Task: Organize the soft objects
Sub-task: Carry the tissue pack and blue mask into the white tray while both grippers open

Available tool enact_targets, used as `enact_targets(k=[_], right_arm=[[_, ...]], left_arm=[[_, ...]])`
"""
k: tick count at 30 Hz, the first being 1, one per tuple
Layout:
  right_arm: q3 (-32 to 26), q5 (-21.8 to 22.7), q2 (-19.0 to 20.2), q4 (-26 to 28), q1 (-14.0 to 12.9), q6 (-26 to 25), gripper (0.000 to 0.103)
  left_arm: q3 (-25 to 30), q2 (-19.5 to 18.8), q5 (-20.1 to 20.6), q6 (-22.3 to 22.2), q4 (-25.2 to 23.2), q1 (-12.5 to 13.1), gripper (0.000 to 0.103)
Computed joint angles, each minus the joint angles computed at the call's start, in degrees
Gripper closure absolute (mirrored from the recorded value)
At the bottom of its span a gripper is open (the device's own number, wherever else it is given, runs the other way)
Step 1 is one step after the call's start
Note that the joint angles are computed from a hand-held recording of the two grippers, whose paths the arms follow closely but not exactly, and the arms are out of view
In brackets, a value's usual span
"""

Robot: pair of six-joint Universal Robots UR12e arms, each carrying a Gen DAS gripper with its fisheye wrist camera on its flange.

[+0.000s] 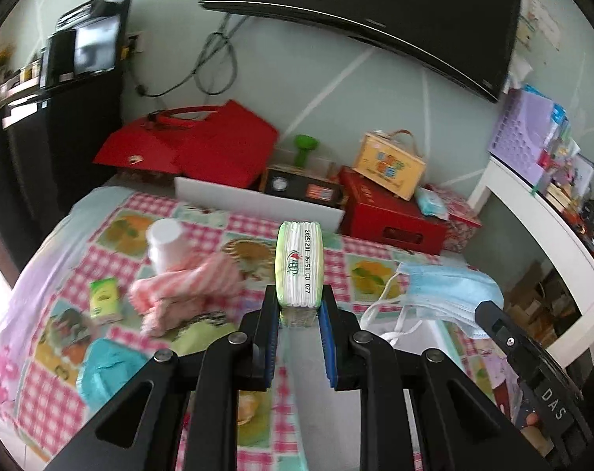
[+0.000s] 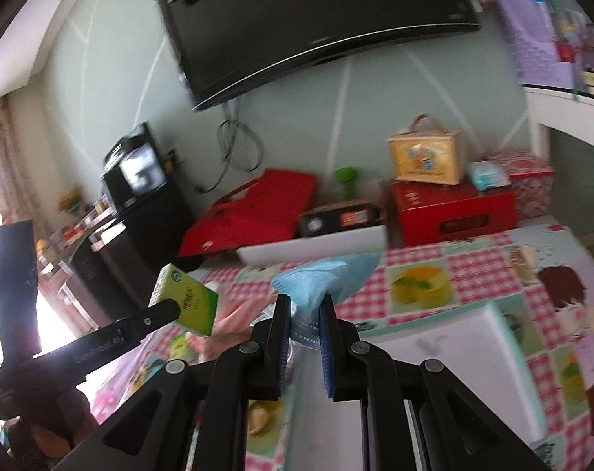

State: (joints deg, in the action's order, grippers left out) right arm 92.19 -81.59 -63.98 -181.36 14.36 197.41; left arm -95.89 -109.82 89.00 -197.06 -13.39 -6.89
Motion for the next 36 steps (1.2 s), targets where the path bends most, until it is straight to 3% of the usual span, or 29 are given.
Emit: enact_targets(k=[4,15,21,24,28,32,36], right_arm=[[1.0,-3.9,-0.6,-0.7,-1.3,2.8,0.088],[4.8,-8.0,-1.3,-0.3,-5.2,10.2,0.088],[4.9,-5.2,-0.3,1.0,-6.3,11.8,0.088],[3.5,-5.9,0.9,4.4,-5.9,10.1,0.088],[2.3,-3.2,2.1,7.7,-6.1,10.3,0.088],[1.3,-5.6,2.5,11.8,-5.6,8.8,0.088],[1.1,-4.7,2.6,13.8,-5.8,9.1,0.088]], left_arm=[[2.5,-1.7,-0.3,1.3,-1.2,-1.5,0.083],[8.8,-6.8,-0.2,5.5,-5.5,-5.2,0.083],[10.5,-9.3,1.4,6.7,-9.2,-6.3,0.083],[11.1,-10.4,3.0,7.0,-10.8,-6.7,0.083],[11.7,-11.6,4.5,7.0,-12.4,-7.0,0.083],[11.7,-12.3,5.1,6.9,-13.1,-7.2,0.083],[11.7,-12.8,5.0,6.8,-13.8,-7.3,0.082]])
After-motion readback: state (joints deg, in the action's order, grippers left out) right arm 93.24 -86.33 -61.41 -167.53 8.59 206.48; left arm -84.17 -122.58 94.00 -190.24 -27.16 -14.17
